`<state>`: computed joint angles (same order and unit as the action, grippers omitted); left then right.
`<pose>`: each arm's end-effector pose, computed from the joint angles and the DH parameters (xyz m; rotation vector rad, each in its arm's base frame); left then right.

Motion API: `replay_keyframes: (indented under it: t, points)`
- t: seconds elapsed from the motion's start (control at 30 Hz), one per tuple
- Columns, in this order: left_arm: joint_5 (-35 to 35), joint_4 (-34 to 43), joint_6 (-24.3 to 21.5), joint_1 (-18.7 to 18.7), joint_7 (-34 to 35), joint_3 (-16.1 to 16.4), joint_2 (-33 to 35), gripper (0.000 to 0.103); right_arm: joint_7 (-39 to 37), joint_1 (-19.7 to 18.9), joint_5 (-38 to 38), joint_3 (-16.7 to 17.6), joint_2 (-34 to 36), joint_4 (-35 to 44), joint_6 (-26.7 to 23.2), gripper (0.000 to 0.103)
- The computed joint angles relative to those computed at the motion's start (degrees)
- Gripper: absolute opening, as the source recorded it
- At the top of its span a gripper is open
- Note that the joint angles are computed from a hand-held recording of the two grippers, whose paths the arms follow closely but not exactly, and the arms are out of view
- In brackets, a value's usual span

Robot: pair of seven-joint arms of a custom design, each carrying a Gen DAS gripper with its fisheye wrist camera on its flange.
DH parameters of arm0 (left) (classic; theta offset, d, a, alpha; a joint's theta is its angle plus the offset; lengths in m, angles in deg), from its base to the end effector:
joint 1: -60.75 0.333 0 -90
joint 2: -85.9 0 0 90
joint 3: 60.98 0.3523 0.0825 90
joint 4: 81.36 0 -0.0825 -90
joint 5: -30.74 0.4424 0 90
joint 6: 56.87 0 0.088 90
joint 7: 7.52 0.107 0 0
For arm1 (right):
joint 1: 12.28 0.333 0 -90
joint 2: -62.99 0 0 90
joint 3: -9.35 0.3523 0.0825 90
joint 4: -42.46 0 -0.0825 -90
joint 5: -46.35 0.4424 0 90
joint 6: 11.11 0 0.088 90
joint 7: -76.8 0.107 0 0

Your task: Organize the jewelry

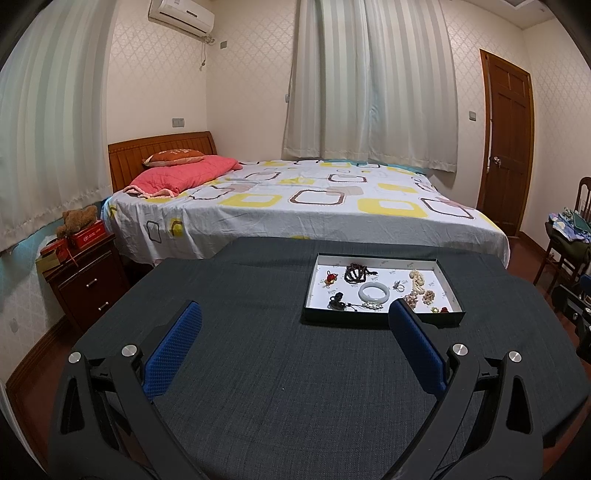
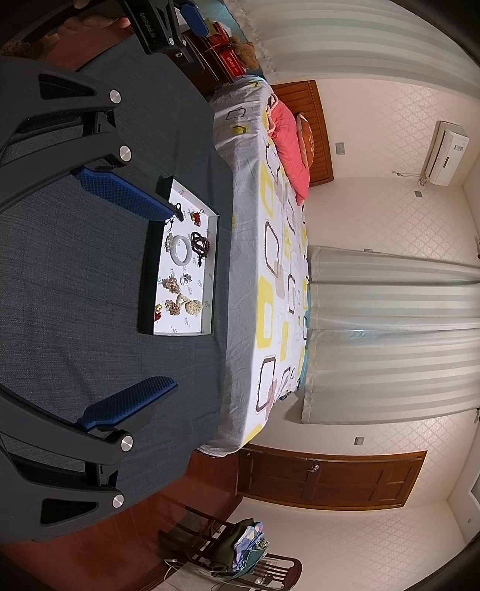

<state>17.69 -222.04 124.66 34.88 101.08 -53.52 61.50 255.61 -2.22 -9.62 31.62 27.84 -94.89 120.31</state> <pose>0.4807 -0.1295 0.5960 -1.2341 1.8450 -1.1435 0.3808 0.2530 0.5961 -1.1697 1.9111 -1.1942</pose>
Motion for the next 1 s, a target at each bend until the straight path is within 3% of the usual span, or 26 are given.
replay_keyframes:
  t: [0.5, 0.63, 0.83, 0.97, 1.0]
  points:
    - [-2.89, -0.4, -0.26, -4.83, 2.06, 3.61, 0.45, 0.099, 0.59, 0.42, -0.26, -0.36, 0.96, -0.15, 0.56, 0.084]
    - [-5.1, 1.01, -2.76, -6.0, 3.4, 5.06, 1.56, 0.099, 0.51, 0.52, 0.11, -0.81, 1.12, -0.52, 1.03, 0.084]
    - [-7.18, 4.4, -4.62, 0.75, 2.92, -0.46, 6.61, 0.099, 0.15, -0.14, 0.45, -2.11, 1.98, -1.34, 2.14, 0.084]
    - [-6.8, 8.7, -6.47, 7.04, 1.79, -5.39, 12.35, 0.099, 0.9, -1.71, 0.57, -4.18, 2.74, -2.81, 4.32, 0.084]
    - [-3.74, 10.2, -6.82, 10.3, -0.9, -7.93, 14.5, 0.099, 0.86, -1.82, 0.63, -4.09, 2.72, -2.82, 4.37, 0.084]
